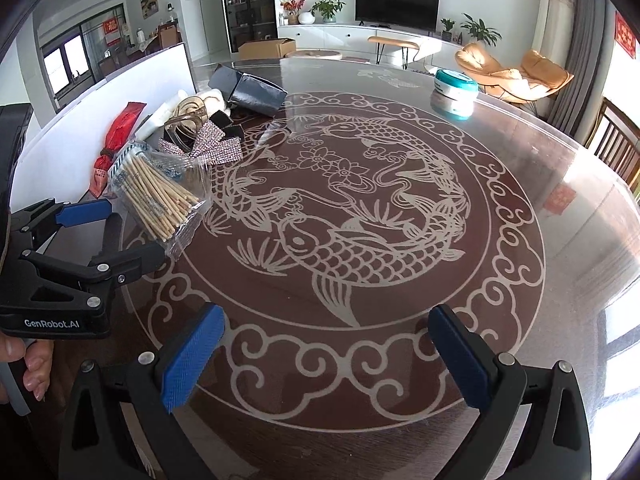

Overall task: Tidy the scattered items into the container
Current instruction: 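Move the left gripper to the cotton swab bag while the right gripper approaches the rhinestone bow clip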

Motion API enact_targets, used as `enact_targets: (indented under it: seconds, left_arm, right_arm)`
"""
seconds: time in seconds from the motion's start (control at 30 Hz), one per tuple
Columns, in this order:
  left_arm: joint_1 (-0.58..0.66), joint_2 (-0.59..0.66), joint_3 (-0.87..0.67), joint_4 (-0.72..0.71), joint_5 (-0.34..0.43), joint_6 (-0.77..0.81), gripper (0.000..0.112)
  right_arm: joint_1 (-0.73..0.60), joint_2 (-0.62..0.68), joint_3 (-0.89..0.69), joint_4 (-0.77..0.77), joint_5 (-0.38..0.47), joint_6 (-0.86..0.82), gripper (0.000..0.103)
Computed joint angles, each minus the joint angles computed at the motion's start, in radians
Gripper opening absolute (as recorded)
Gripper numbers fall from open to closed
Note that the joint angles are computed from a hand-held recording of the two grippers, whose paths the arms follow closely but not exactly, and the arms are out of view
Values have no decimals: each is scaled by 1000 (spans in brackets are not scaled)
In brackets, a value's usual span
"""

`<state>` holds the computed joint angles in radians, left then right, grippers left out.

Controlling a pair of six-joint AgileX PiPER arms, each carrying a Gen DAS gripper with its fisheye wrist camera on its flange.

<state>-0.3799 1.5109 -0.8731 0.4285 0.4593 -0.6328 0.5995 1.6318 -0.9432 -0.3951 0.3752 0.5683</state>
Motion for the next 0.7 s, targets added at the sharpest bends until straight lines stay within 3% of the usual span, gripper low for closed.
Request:
enact_targets:
  seconds: [0.37,0.5,0.6,0.7]
  left_arm:
    - [-6,-47,53,76,29,-137,103]
    - [-8,-106,116,104,38,-190,103]
    - [-10,-137,148,116,42,-212,103]
    - [-15,-142,153,124,44,-224,103]
  right_arm:
    - [-4,6,-6,10,1,-5,102]
    - [-55,12,-13,170,-43,-146,102]
    - [-81,78,-99,156,-21,-118,102]
    - [-81,182,-245,91,52,-59,102]
